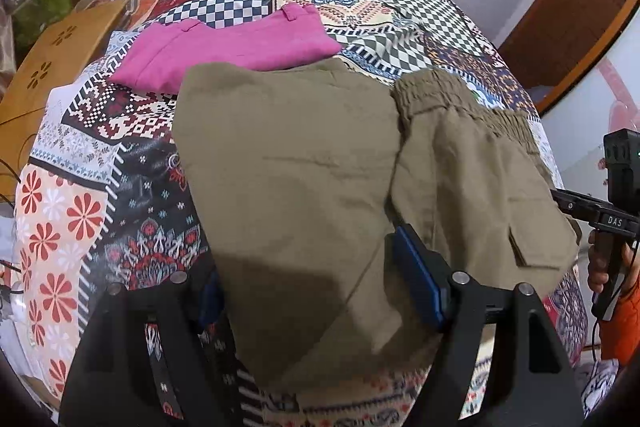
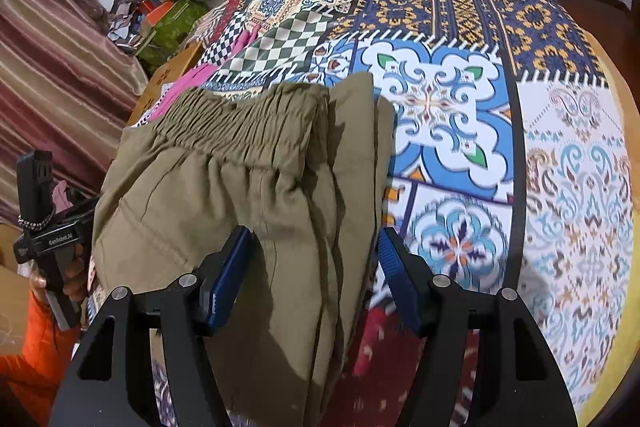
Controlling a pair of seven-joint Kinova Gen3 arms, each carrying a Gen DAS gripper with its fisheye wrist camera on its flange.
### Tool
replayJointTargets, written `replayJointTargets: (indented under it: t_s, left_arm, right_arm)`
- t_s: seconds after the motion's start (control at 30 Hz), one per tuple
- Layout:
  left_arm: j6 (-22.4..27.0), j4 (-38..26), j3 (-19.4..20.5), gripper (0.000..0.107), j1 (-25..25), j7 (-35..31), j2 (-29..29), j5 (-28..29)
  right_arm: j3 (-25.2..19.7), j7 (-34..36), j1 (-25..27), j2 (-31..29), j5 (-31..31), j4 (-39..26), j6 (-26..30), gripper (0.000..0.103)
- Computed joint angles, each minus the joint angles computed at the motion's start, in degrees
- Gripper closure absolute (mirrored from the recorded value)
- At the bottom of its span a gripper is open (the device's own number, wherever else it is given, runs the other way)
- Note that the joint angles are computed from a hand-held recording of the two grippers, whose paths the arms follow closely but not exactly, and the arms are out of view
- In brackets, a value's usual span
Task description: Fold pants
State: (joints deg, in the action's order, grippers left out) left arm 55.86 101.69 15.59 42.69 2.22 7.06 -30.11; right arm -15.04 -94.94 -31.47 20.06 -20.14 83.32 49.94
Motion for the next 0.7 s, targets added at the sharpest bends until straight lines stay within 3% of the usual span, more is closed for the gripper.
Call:
replayJointTargets:
  t_s: [0.23, 0.53, 0.7]
  left_arm:
    - [-0.67, 0.43, 0.94, 0.033, 0.79, 1.14, -1.14, -0.98]
    - [-6.72, 1.61, -0.56, 0.033, -2.62, -3.21, -0.7, 1.1]
    - [-10.51, 2.77, -1.81, 0.042, -4.4, -4.9, -0.85, 1.97]
  right_arm:
    - [-0.67, 1.9, 1.11, -1.79, -2.6, 2.41, 0.04, 0.042]
    - [-0.62, 1.9, 0.18, 0.15, -2.54, 0.55, -1.02, 0.042]
    - [-0.34, 1.12, -0.57, 1.52, -1.36, -1.11, -1.58, 0.044]
